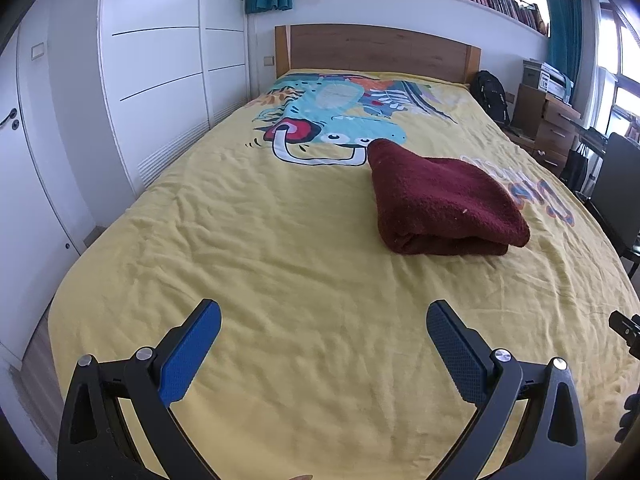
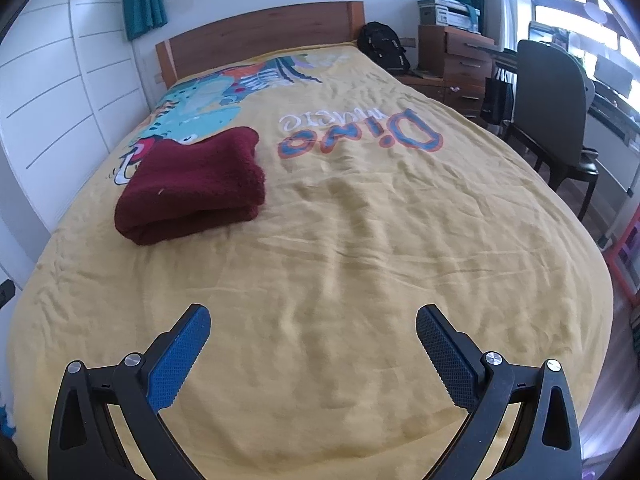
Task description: Fold small clothes
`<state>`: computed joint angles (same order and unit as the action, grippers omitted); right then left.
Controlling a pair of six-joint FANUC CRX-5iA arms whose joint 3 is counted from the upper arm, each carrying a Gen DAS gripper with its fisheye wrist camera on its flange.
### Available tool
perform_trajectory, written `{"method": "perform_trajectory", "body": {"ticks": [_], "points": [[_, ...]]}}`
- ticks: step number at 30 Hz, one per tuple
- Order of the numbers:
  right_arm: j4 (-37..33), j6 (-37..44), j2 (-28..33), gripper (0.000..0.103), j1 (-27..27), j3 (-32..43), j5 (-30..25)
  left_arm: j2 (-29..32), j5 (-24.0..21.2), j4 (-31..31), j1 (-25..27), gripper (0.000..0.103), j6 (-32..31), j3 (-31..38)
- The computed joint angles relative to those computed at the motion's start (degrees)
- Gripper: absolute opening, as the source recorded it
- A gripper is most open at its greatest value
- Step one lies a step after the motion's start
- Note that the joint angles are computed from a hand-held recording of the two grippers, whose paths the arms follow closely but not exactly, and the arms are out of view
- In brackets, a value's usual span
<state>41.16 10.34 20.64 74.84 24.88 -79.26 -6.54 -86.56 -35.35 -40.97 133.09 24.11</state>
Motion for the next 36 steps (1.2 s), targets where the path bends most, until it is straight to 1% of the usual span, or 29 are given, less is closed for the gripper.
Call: {"method": "perform_trajectory", "body": {"ticks": [6,13,36], "points": [[-0.21,-0.26,-0.08,0.103,0.01,-0.39,-0.11,-0.15,0.48,0.98,0.42,0.102,0.34,-0.39],[-0.40,-0.81,-0.24,0.103,-0.05,-0.86,0.00,0.03,0.16,0.68,0.05,0.102,0.42,-0.17],[-0.43,-2.04,-0.96,0.103,-0.27,-2.67,0.49,0.13,2.38,3.25,1.30,0.102,-1.23,-1.65]]}}
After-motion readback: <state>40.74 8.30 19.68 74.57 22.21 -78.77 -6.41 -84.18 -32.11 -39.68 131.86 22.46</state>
